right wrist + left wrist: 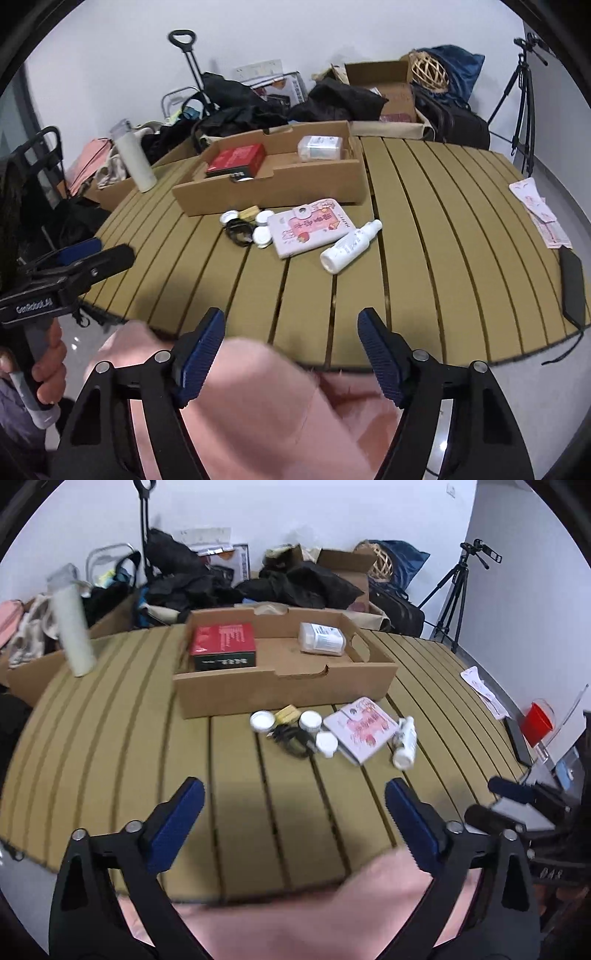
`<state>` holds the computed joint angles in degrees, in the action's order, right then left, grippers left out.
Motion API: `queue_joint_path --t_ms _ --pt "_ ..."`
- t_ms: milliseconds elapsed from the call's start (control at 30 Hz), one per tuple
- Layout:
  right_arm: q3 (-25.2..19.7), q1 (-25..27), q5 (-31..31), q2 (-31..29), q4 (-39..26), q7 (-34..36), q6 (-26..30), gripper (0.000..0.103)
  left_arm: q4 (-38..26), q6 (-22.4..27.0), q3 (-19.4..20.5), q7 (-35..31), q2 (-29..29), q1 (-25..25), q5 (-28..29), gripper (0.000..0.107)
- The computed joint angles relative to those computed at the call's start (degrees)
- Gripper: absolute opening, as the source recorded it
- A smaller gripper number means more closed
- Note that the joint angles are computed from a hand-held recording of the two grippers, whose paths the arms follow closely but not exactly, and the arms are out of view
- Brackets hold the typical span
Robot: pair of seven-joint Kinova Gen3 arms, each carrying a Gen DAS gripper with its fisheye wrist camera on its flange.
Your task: Organize objects
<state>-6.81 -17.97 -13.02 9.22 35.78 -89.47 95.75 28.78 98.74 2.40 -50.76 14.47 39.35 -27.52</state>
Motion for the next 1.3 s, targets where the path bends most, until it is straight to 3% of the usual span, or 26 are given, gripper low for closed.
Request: queue_joint_path --t_ms 67,167,267,400,433,500,533,600,667,767,967,1300 --pt "0.3 0.2 -0.2 2.4 -1.2 -1.3 -0.4 0.077 1.1 -2.2 0.1 0.5 1.1 -4.2 3.9 0.078" --pt "0.8 -0.1 0.7 6.1 -4.0 -3.6 -0.2 0.067 6.3 -7.0 -1.2 3.5 1.3 -8.7 9.7 0.063" --pt "1.5 -0.7 1.9 10.5 -8.5 -6.7 1.2 0.064 12.0 -11.6 1.6 6.8 0.9 -16.3 16.7 0.042" --pt "1.8 -1.3 2.8 13.6 -11.0 -9.1 0.8 0.064 16.8 -17.7 1.3 7.4 -0.2 -19.1 20.5 0.039" --pt "1.9 -1.5 3.3 14.1 -11.1 -9.1 0.6 0.064 16.4 -17.6 1.9 6.8 0.2 -20.0 21.4 0.032" --pt "2.3 -2.6 4.7 15.3 -12.0 -9.2 1.1 0.059 13.6 -15.5 1.8 6.1 1.6 -19.5 20.7 0.025" --pt "2.4 -3.0 5.2 15.5 -11.7 -9.1 1.0 0.054 12.6 -14.4 1.7 6.0 2.2 -19.0 20.1 0.016" --pt "2.3 -3.1 5.5 15.2 -10.4 -9.0 0.6 0.039 13.0 -14.6 1.6 5.9 1.9 -18.7 20.2 0.015" --pt "2.7 -4.2 7.2 14.6 -9.4 -8.3 0.3 0.036 14.8 -15.8 1.6 6.2 0.8 -18.7 20.6 0.014" --pt "2.4 -3.9 7.3 14.5 -9.4 -7.5 0.5 0.034 15.0 -15.3 1.9 6.5 0.3 -17.2 18.9 0.005" --pt "1.6 -1.4 5.2 9.7 -5.0 -6.0 -1.8 0.031 11.6 -10.0 2.7 7.6 -1.8 -10.9 12.2 0.005" --pt "1.8 6.4 -3.1 -5.1 10.2 0.6 -5.1 0.029 10.0 -1.7 8.7 17.5 -7.7 3.9 -3.5 0.005"
